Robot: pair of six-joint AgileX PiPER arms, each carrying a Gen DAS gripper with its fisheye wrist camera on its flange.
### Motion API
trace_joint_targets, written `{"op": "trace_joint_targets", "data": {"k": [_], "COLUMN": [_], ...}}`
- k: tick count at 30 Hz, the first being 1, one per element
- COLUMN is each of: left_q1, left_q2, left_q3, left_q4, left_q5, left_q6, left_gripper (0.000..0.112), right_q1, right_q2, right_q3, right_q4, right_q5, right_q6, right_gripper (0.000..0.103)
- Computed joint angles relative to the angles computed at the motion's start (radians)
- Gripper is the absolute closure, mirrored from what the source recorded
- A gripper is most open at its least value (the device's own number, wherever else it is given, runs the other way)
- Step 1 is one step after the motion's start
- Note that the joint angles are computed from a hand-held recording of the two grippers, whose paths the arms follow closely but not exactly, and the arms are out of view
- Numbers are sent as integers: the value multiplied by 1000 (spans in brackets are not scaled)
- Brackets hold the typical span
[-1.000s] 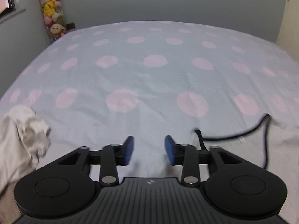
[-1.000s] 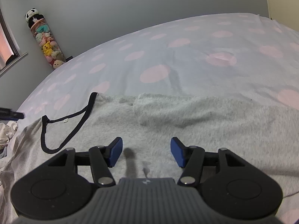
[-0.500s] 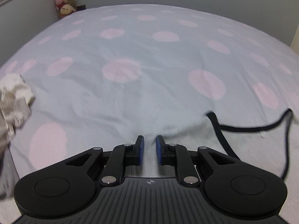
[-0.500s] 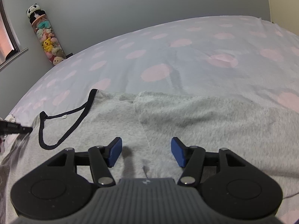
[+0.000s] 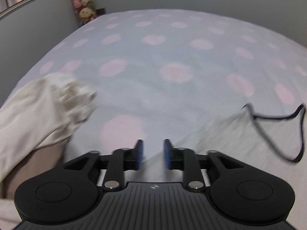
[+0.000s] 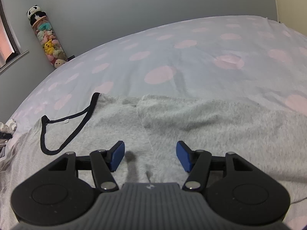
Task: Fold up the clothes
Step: 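Grasp the grey shirt edge with the left gripper while the right gripper grasps the hem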
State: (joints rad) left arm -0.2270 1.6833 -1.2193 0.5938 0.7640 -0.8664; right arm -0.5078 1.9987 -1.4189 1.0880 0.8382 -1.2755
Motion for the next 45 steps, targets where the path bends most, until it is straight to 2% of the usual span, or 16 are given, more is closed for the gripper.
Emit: {"op": "trace_joint_targets", "data": {"k": [1, 3, 6, 8, 9, 12, 13, 16, 20, 24, 25, 28, 29, 35, 40, 45], "left_q1": [6, 16, 47, 36, 26, -11, -30, -74, -45, -94, -102, -133, -143, -187, -226, -234], "left_q2": [-16, -23, -29, -49, -59, -48, -32, 36, 95, 147, 144, 125, 118, 70, 46, 22], "left_q3": [27, 61, 105, 149, 172, 172, 155, 83, 27, -36, -42, -42, -41, -31, -13, 24], "left_q4": [20, 51, -31, -14, 8, 90, 125, 207, 185, 203, 201, 212, 221, 191, 150, 130], "left_q5": [9, 24, -4, -36, -50, -25, 6, 118, 166, 254, 265, 289, 298, 306, 319, 319], "left_q6": [-8, -15, 49, 22, -3, -131, -170, -230, -231, -205, -203, -223, -230, -208, -180, -163], "left_gripper": [63, 61, 66, 70, 73, 110, 111, 111, 111, 111, 107, 88, 87, 86, 85, 85], "right_q1": [1, 4, 6, 3, 2, 5, 6, 4, -3, 0, -1, -18, -27, -84, -99, -99], "right_q2": [-1, -2, -3, 2, 6, 5, 3, 2, 13, 9, 7, -2, -5, 35, 148, 213], "right_q3": [2, 7, 9, 5, 1, 6, 9, 8, -12, -11, -13, -20, -23, -122, -275, -340], "right_q4": [1, 4, 5, 6, 7, 12, 13, 12, 2, -5, -7, 18, 35, 60, -38, -146], "right_q5": [-3, -10, -15, -10, -8, -13, -15, -9, 9, 7, 8, 19, 23, -19, -148, -168], "right_q6": [-2, -7, -14, -16, -15, -23, -28, -32, -7, -10, -7, -11, -19, 25, 133, 178], "right_gripper": [40, 40, 40, 40, 40, 38, 37, 37, 37, 37, 37, 37, 37, 38, 39, 42]}}
